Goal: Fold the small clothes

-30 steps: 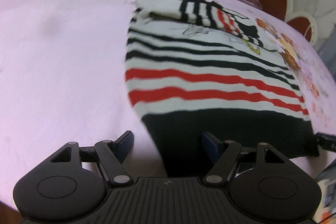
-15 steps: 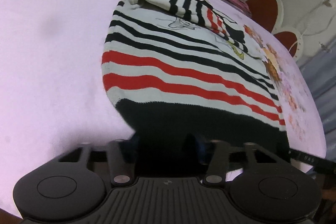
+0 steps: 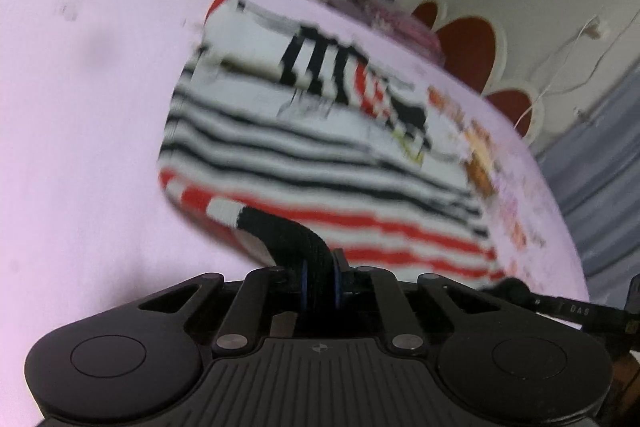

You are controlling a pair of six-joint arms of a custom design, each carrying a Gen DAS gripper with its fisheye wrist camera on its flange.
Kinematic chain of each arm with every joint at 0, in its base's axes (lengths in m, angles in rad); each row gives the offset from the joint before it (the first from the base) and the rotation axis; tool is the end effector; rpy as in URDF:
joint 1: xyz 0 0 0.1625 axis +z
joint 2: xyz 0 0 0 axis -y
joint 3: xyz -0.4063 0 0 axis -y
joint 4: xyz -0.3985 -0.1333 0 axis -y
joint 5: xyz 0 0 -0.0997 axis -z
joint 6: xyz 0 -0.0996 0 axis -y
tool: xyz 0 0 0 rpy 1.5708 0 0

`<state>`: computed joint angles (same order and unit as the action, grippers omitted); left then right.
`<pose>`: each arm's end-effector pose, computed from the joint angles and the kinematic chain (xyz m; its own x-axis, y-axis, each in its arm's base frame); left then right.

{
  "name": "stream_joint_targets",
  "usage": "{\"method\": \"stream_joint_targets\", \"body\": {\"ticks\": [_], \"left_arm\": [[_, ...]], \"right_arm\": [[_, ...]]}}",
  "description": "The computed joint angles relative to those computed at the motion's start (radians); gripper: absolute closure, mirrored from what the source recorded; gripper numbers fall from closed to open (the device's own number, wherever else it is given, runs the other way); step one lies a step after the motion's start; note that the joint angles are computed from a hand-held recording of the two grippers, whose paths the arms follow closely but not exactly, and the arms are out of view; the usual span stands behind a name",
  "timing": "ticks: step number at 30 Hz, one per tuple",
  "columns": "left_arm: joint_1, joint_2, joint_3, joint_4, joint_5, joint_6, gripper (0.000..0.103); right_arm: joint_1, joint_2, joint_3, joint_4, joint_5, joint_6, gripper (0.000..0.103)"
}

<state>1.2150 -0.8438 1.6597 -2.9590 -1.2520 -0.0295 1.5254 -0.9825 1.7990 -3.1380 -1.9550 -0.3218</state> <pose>-0.0820 -0.6930 0.1503 -0.9575 0.1484 -0.2474 0.2647 0.7927 -0.5491 0.0671 -0.6379 0.2106 -0.8781 0.0512 0.4758 -0.2578 0.7870 -0.5605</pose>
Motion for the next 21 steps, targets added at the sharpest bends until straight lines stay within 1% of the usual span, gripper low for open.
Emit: {"method": "stream_joint_targets", "body": {"ticks": [5, 7, 12, 14, 18, 21], "left_arm": [[-0.006, 0.046, -0.085, -0.049, -0.035, 0.021, 0.092], [-0.005, 0.067, -0.131, -0.040, -0.066, 0.010, 0.092], [-0.006, 0.136, -0.257, -0.036, -0.092, 0.017, 0.092], [-0.003, 0.172, -0.321, -0.030, -0.098, 0.017, 0.092], [0.003, 0.243, -0.447, -0.021, -0.088, 0.024, 0.092], [0.010, 0.313, -0.577, 0.008, -0.076, 0.020, 0.092]], "right_arm": [[0.016, 0.034, -0.089, -0.004, 0.036, -0.053, 0.093], [0.021, 0.047, -0.136, 0.030, 0.053, -0.069, 0.093], [0.030, 0.089, -0.244, 0.068, 0.086, -0.112, 0.093], [0.030, 0.116, -0.304, 0.090, 0.099, -0.119, 0.093], [0.025, 0.184, -0.451, 0.154, 0.126, -0.113, 0.093], [0.021, 0.249, -0.578, 0.207, 0.142, -0.107, 0.093]]}}
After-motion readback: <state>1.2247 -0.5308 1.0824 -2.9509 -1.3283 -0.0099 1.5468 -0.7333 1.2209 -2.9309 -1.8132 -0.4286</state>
